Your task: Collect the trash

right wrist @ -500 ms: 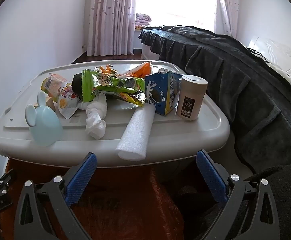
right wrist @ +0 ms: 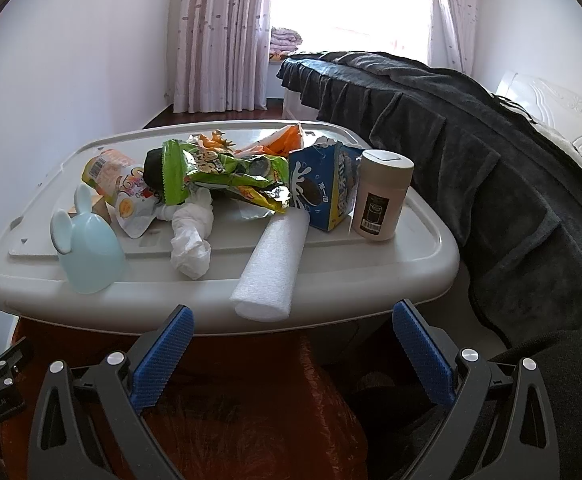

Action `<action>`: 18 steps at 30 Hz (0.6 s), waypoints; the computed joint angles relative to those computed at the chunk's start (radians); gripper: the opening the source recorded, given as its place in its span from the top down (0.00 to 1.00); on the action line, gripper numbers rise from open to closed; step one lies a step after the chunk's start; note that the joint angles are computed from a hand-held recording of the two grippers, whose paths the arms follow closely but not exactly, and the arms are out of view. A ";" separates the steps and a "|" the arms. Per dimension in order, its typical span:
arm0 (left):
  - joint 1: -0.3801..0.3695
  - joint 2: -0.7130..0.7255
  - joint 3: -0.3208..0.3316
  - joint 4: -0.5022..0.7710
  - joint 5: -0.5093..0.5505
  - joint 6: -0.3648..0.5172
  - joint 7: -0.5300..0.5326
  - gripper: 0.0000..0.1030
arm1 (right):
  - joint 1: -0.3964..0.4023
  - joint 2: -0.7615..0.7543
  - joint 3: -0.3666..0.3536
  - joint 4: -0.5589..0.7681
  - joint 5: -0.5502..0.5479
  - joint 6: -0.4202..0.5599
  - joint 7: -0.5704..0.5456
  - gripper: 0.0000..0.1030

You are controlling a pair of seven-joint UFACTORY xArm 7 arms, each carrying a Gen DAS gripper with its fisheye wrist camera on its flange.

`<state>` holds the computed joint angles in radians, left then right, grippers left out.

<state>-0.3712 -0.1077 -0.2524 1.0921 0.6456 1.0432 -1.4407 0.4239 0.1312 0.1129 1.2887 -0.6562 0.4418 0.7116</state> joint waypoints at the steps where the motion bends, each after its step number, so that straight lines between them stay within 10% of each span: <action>1: -0.001 0.002 -0.001 0.002 0.003 0.002 -0.002 0.06 | 0.001 0.000 0.000 0.000 -0.002 0.000 0.002 0.05; 18: 0.008 -0.010 0.002 -0.016 -0.010 -0.012 0.002 0.06 | 0.003 0.003 -0.003 0.005 -0.005 0.000 0.010 0.05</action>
